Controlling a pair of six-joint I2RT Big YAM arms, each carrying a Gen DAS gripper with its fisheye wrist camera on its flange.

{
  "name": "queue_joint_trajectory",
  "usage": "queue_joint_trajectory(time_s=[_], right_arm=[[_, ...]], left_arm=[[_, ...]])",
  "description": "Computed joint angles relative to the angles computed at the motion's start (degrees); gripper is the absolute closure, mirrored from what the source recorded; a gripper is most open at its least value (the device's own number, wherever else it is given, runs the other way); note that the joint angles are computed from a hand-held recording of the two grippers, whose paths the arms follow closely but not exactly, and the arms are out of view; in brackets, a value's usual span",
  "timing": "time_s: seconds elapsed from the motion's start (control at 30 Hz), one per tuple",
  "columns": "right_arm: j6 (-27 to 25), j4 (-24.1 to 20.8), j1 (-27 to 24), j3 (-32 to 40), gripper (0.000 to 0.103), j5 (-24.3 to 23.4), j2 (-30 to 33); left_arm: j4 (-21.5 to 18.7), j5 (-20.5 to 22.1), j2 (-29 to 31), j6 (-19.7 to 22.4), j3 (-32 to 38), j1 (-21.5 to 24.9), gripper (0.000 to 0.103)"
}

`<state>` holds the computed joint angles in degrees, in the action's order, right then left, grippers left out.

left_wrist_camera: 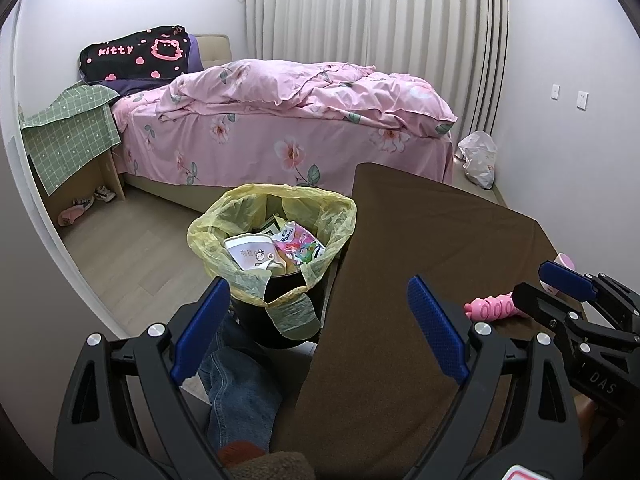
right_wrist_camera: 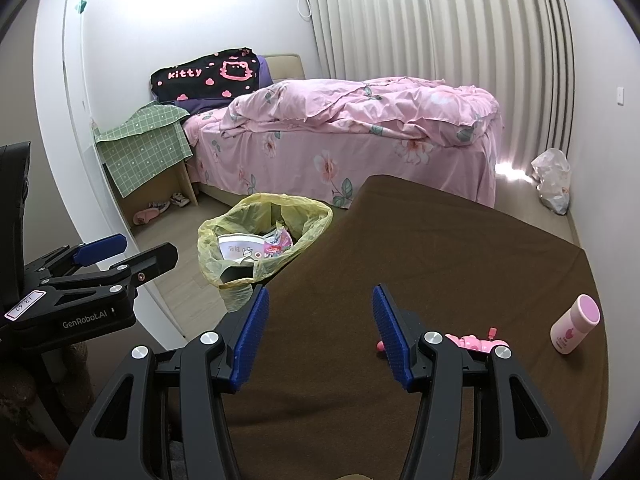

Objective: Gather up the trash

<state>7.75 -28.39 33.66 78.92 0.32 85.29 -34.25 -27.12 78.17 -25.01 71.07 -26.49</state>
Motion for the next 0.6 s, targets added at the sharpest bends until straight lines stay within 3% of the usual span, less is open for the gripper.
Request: queue_joint_trajectory(time_s=[0.6], right_arm=[[0.13, 0.19, -0.40, -0.05, 0.052, 0.19, -0.11]], left_arm=[[1.04, 0.80, -0.52, 1.64, -0.08, -0.43, 0.017]])
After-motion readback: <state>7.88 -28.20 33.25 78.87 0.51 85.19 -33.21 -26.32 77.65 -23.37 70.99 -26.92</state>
